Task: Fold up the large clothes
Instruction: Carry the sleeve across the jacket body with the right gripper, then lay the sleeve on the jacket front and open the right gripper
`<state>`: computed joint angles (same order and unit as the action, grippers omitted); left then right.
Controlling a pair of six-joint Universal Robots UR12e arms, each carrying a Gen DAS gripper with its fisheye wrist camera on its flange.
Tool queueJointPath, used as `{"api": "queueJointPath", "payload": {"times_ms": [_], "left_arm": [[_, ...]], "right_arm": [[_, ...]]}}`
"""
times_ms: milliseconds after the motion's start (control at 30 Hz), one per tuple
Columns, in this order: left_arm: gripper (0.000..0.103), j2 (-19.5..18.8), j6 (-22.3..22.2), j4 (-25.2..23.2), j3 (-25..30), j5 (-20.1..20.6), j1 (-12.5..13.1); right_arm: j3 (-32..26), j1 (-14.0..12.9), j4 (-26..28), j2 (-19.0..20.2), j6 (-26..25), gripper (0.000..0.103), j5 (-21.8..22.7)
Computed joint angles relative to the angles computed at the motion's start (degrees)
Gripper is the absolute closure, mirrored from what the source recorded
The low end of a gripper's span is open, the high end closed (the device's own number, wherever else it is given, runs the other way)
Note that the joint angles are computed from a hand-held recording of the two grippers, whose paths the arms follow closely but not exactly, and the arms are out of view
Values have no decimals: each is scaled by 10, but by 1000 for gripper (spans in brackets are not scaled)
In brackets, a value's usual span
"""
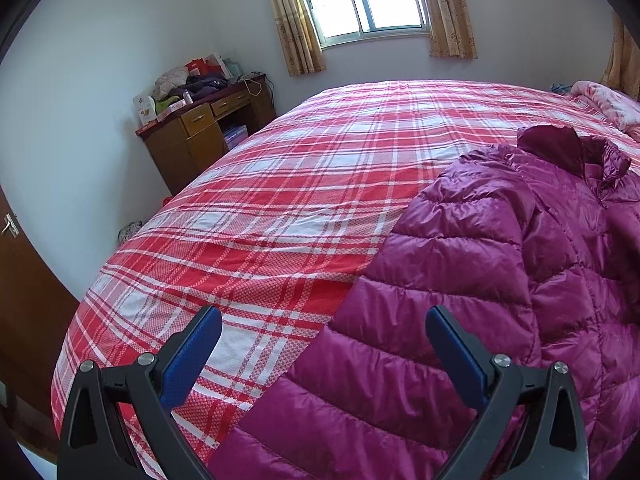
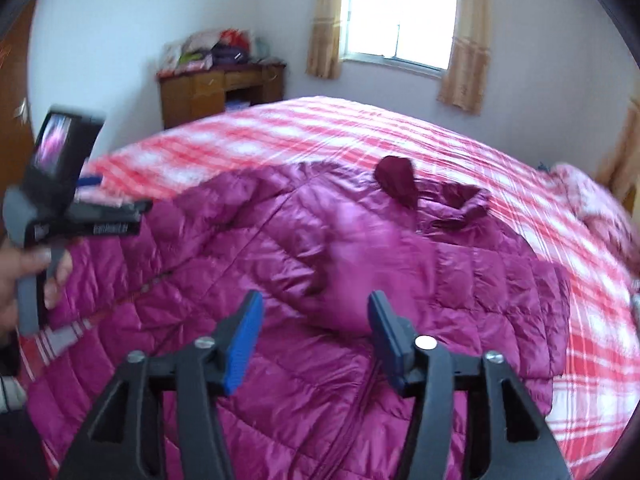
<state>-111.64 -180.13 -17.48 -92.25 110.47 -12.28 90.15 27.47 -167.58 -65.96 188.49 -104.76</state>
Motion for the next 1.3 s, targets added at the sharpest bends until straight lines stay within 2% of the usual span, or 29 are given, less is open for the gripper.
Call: {"api": "queueJointPath", "payload": {"times_ms": [67, 100, 167, 267, 367, 467, 533, 567, 667, 700, 767, 833, 967, 1067, 1167, 1300], "left_arm": [[1, 0, 0, 0, 2, -1, -2], [1, 0, -1, 0, 3, -2, -3], [1, 0, -2, -4, 8, -7, -6], [1, -3, 6, 0, 14, -8, -14], [1, -5, 18, 4, 20, -11, -22], [1, -12, 26, 5, 31, -11, -31], [1, -18, 25, 1, 43, -13, -37], [1, -20, 24, 0, 47, -16, -40], [1, -31, 21, -9, 65, -22, -50], [1, -35, 20, -12, 72, -24, -53], [1, -44, 18, -17, 87, -28, -61], [1, -55, 16, -27, 105, -32, -70], [1, -78, 23, -29, 134, -33, -88], [1, -99, 49, -33, 153, -13, -103], [1, -121, 57, -54, 169, 25, -112], [1, -126, 39, -75, 170, 20, -107]], "right_arm": [[5, -9, -19, -3, 43, 56, 5], [0, -11, -10, -1, 55, 60, 0], [-23, -12, 35, 10, 62, 69, -21], [-55, -10, 94, 32, 64, 74, -46], [-68, -14, 126, 41, 68, 74, -16], [-88, -7, 171, 59, 46, 76, -4], [-87, -2, 162, 63, 25, 76, -20], [-82, -4, 158, 58, 25, 76, -13], [-55, -19, 123, 36, 56, 77, 30], [-45, -23, 103, 30, 64, 77, 30], [-26, -31, 69, 14, 77, 77, 4], [-18, -38, 57, 5, 98, 77, -28], [-6, -69, 60, -9, 176, 76, -84], [-9, -87, 70, -4, 203, 76, -128], [-21, -106, 93, 8, 202, 76, -97], [-31, -118, 133, 20, 174, 76, -49]]}}
